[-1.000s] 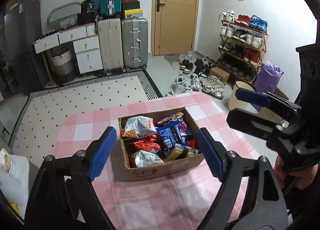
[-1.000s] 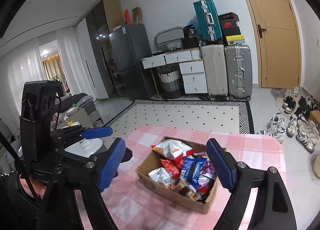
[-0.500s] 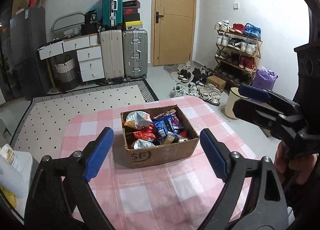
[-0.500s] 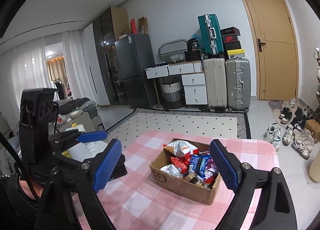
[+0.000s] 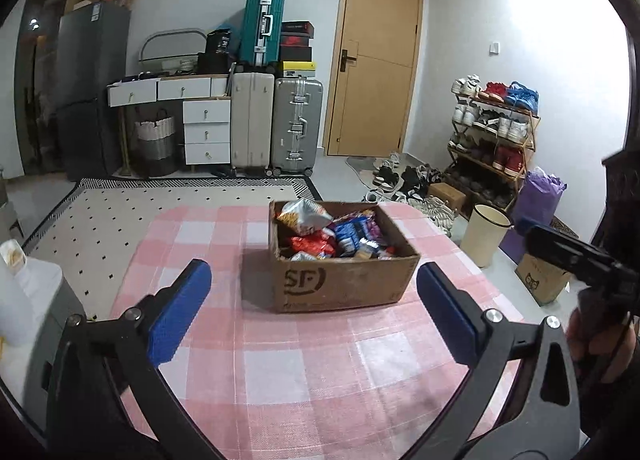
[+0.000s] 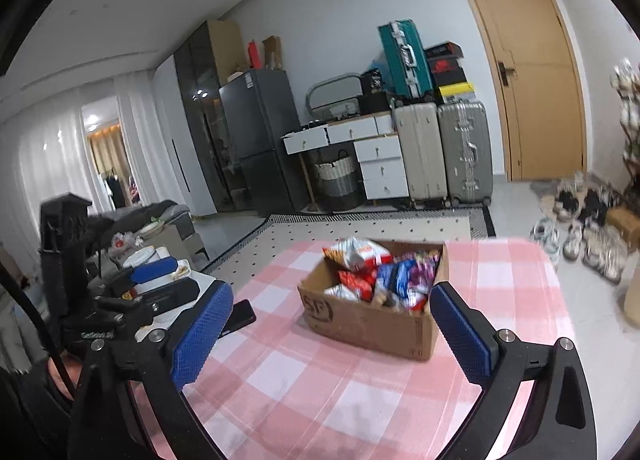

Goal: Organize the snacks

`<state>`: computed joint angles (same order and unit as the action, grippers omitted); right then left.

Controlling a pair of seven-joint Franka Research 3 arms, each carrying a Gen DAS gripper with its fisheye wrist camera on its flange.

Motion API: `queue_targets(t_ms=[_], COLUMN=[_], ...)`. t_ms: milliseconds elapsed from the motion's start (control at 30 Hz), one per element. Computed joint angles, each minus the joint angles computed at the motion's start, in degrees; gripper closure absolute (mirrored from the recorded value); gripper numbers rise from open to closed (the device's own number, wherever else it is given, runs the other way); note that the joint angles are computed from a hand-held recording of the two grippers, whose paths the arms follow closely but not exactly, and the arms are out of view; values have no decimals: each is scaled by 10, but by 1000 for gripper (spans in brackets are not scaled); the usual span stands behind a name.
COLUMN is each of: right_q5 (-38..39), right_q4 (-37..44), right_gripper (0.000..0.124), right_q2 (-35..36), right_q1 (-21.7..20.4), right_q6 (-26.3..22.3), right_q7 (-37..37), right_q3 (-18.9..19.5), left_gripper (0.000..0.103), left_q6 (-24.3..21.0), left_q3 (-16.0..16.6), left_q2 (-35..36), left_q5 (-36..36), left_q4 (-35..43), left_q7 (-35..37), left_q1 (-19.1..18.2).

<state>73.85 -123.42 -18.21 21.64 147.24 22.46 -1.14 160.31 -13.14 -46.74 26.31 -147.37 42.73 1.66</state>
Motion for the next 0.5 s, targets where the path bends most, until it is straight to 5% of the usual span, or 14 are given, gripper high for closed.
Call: queue_targets(t_ms=[267,500], right_q5=[102,176], right_q4=[-75,-97], right_gripper=[23,23], right_q2=[-17,17], right_q1=[1,-13], right_q6=[53,76], right_q7=[-124,-235], right_q3=[-2,7], left_gripper=[1,1], left_q6=[83,134], left_q3=[-61,-169], left_q2=[-10,3], left_q5=[44,105], left_q4=[-85,-114], left_q7=[-101,-196], left_q1=[96,211])
